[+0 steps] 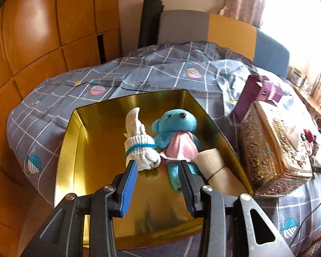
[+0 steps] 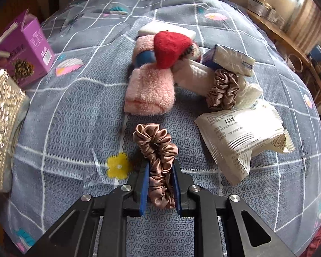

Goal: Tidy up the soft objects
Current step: 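Release the glove in the tray, then drop the scrunchie there with the right tool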

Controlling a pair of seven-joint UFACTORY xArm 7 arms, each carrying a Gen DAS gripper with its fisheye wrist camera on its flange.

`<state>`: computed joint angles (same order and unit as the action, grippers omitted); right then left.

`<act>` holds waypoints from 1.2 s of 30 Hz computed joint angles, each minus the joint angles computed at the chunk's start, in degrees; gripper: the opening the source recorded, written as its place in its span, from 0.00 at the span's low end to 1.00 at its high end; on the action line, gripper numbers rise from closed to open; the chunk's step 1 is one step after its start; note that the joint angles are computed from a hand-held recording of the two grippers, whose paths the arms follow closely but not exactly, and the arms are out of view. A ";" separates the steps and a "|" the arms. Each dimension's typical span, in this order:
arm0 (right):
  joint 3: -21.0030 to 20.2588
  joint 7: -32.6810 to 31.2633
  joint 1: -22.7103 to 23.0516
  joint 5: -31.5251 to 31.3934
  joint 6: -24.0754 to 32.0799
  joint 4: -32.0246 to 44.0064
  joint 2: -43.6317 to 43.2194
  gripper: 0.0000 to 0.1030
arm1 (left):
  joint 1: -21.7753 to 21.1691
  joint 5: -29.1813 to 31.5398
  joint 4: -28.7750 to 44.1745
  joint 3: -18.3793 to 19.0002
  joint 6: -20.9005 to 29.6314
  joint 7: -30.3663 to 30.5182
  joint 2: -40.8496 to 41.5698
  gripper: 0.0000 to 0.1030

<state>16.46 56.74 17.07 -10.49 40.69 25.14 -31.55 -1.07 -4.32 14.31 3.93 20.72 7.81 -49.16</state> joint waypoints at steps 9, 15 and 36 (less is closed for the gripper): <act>0.00 0.08 -4.62 -4.16 -1.38 10.43 5.01 0.18 | -2.13 -0.77 -1.23 0.91 0.80 2.30 -3.14 0.38; 1.91 2.87 -6.46 -13.49 -1.72 27.59 15.94 0.18 | -3.23 -1.54 -1.87 1.67 1.43 4.17 -4.83 0.38; 2.83 -28.54 18.85 -5.56 -13.29 49.44 40.45 0.18 | 1.84 -1.66 -2.56 1.20 0.27 3.74 -4.43 0.38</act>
